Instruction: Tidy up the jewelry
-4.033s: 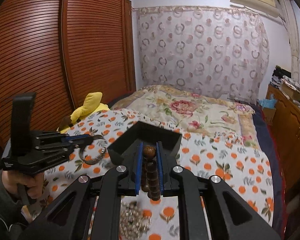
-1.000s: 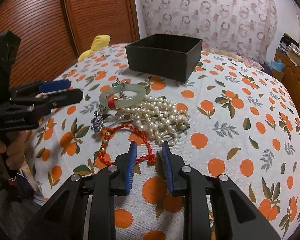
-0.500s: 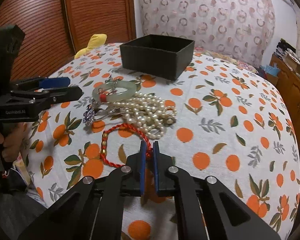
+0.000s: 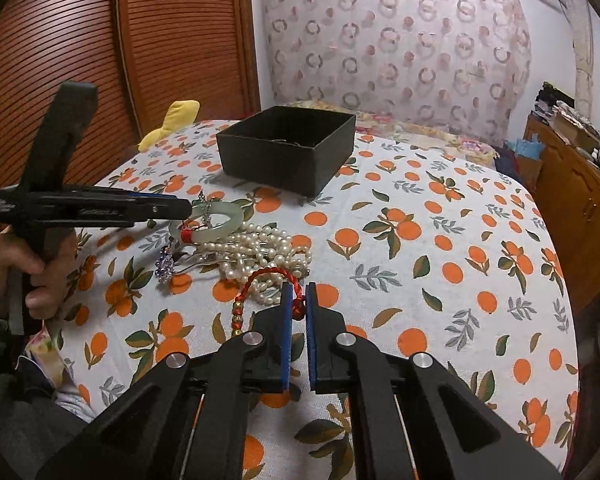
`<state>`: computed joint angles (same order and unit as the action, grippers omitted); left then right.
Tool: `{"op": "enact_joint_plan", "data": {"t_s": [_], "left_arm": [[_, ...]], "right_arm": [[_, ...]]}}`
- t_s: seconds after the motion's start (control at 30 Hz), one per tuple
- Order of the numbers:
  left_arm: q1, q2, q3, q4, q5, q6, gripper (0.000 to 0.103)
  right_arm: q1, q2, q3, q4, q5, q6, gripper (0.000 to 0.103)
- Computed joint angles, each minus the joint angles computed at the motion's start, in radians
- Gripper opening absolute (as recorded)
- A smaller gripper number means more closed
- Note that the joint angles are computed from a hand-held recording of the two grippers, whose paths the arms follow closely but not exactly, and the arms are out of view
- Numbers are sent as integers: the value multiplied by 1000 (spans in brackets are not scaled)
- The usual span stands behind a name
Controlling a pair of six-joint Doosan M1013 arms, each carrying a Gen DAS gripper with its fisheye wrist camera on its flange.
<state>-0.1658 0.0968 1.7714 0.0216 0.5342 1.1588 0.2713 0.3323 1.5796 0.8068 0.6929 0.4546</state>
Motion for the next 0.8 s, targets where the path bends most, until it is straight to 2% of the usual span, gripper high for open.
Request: {"op": "enact_joint_plan", "data": {"t_s": [0.2, 0.5, 0.6, 0.73, 0.8], "left_arm": [[5, 15, -14, -19, 23, 14, 21], [21, 14, -24, -6, 15, 4, 21], [26, 27, -44, 12, 30, 4, 21], [40, 64, -81, -35, 76, 60, 21], [40, 70, -84, -35, 74, 64, 22]], "right_arm": [[1, 2, 1, 5, 9, -4, 7], [2, 3, 5, 18, 16, -15, 7], [2, 4, 3, 18, 18, -12, 7], [2, 3, 4, 19, 18, -15, 7], [1, 3, 3, 19, 19, -14, 7]]}}
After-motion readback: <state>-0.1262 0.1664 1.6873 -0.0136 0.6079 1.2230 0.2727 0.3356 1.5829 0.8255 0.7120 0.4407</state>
